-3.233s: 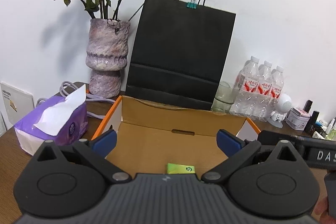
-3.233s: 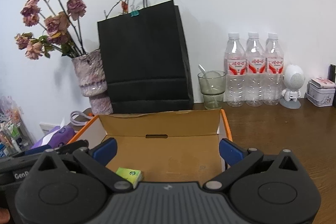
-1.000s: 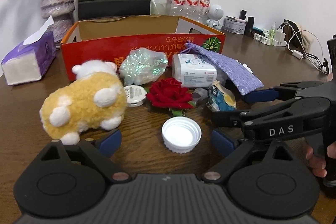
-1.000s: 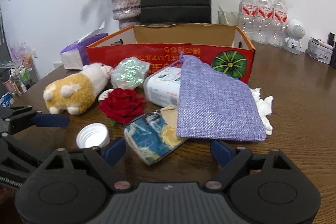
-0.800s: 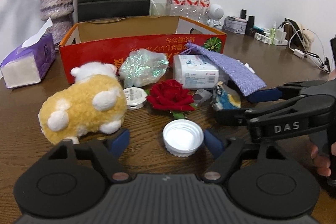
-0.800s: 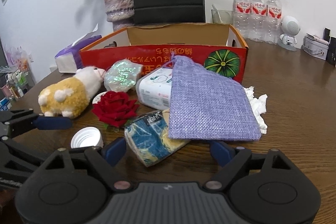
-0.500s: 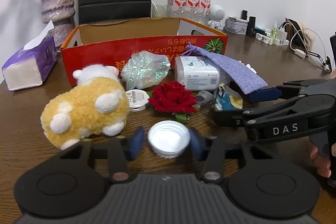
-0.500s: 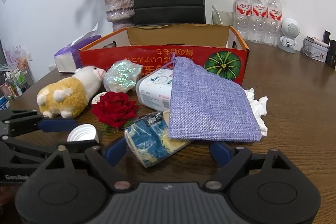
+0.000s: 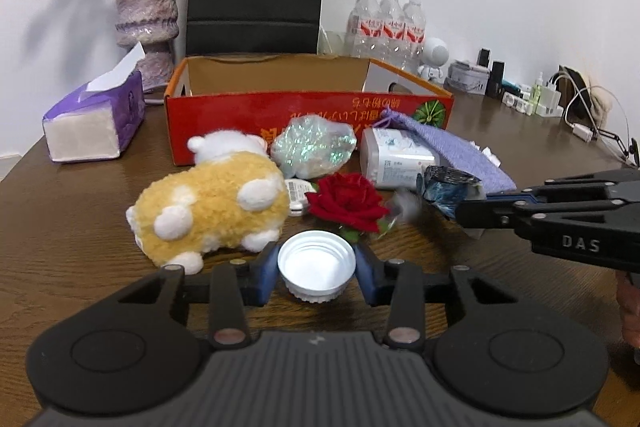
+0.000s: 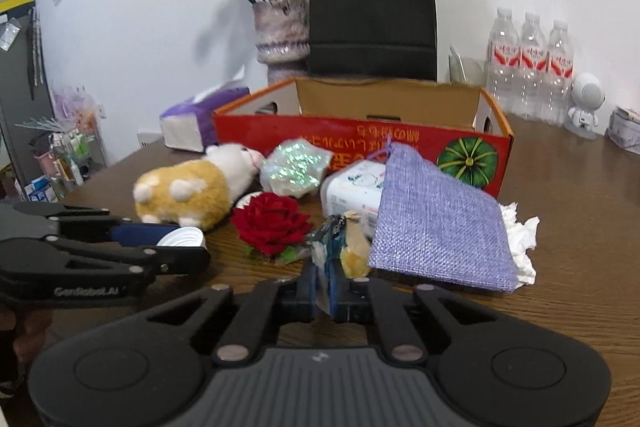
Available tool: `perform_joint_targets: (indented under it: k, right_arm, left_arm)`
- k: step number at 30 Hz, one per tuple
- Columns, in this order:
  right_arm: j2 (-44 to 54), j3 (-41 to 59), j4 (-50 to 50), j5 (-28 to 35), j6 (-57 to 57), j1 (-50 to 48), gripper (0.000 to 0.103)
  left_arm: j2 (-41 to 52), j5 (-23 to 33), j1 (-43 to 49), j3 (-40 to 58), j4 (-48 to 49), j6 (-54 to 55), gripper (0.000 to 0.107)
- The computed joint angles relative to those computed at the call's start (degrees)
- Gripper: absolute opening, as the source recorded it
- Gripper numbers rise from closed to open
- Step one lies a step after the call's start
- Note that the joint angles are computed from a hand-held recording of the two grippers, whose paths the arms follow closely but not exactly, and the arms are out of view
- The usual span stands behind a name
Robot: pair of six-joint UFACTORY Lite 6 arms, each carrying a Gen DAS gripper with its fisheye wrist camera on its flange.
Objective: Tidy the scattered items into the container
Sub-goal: 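Grasp the white bottle cap with the left tool while the right tool grasps the blue snack packet, then carry the cap and packet into the box and open both tools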
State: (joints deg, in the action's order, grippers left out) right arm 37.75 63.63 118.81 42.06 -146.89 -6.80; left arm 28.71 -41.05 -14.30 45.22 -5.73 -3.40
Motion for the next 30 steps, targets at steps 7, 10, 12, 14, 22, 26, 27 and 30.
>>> perform_joint_targets:
  k: [7, 10, 12, 14, 22, 26, 27, 30]
  right_arm:
    - [-4.2, -3.9, 1.0, 3.8, -1.3, -1.6, 0.005]
    - [-4.9, -4.3, 1.4, 4.5, -1.3, -1.7, 0.005]
    - [-5.4, -4.4, 1.6, 4.9, -1.1, -1.6, 0.005]
    - [-5.8, -4.1, 1.6, 5.2, -0.5, -1.6, 0.005]
    - [-3.8, 4.0, 2.6, 3.7, 3.9, 0.5, 0.005]
    - [0.2, 12.6, 2.6, 1.1, 8.8, 2.1, 0.005]
    - [1.7, 15.5, 2.6, 0.2, 10.1, 2.7, 0.005]
    - [6.4, 24.5, 2.8, -2.8, 14.0, 4.0, 0.005]
  left_arm:
    - [-4.0, -1.6, -1.6, -2.9, -1.4, 0.9, 0.041]
    - [-5.1, -1.7, -1.9, -3.1, -2.0, 1.4, 0.041]
    - [-5.7, -1.8, -2.0, -2.9, -2.6, 1.6, 0.041]
    - [-5.9, -1.6, -1.9, -1.9, -3.1, 1.5, 0.041]
    - [-4.2, 3.1, 0.9, 8.6, -0.9, -1.3, 0.041]
    - [0.0, 6.2, 1.9, 18.2, -1.9, -0.6, 0.041]
    - [1.5, 6.9, 2.1, 21.1, -2.2, -0.7, 0.041]
    - [6.3, 8.0, 2.5, 30.1, -4.0, 0.8, 0.041]
